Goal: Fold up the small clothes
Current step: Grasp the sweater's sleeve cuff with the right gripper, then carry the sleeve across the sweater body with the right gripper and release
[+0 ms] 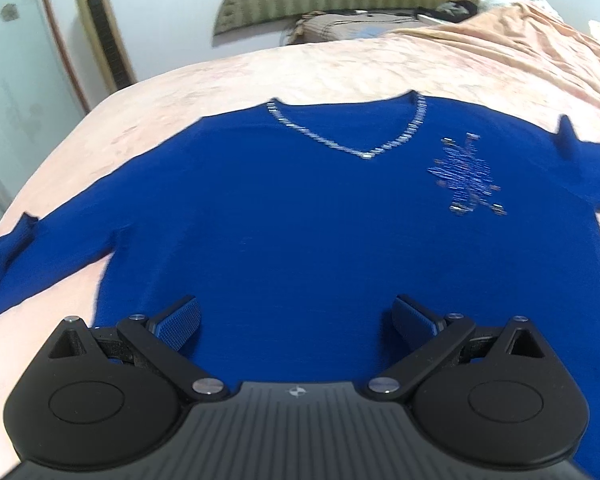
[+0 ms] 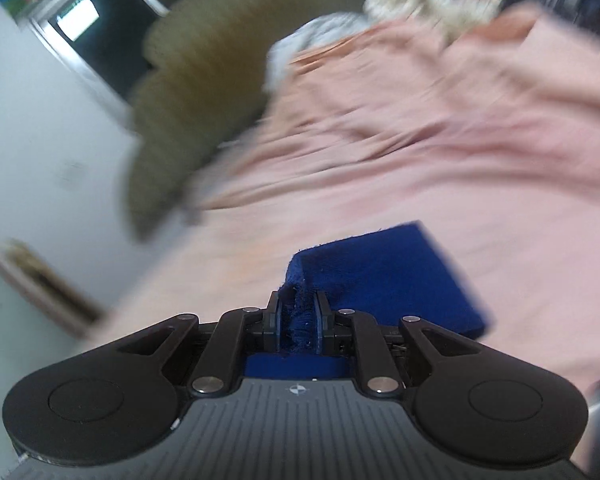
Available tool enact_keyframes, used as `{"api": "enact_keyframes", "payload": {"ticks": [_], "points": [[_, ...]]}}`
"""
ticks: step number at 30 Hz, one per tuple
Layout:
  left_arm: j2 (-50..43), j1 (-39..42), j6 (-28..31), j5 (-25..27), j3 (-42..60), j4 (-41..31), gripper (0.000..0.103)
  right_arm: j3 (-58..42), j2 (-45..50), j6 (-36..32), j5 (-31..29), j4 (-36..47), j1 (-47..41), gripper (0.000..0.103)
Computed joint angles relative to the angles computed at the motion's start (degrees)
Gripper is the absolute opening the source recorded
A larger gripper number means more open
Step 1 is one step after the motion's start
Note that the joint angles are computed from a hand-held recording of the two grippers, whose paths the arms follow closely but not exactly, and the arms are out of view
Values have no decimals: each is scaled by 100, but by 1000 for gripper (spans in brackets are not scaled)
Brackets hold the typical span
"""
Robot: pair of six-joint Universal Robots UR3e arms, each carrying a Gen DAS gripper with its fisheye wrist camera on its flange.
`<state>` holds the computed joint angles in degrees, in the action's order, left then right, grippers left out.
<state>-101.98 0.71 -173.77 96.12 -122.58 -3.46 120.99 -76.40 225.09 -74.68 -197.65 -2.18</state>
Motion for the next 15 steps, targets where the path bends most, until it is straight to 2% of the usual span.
{"api": "enact_keyframes", "payload": {"ticks": [6,15], "points": [[73,298,-37,237,-69,-35,103,-1694,1156,624,711,-63,779,19],[247,702,104,547,-390,178,103,-5247,3242,870,823,1348,1863,19]]}}
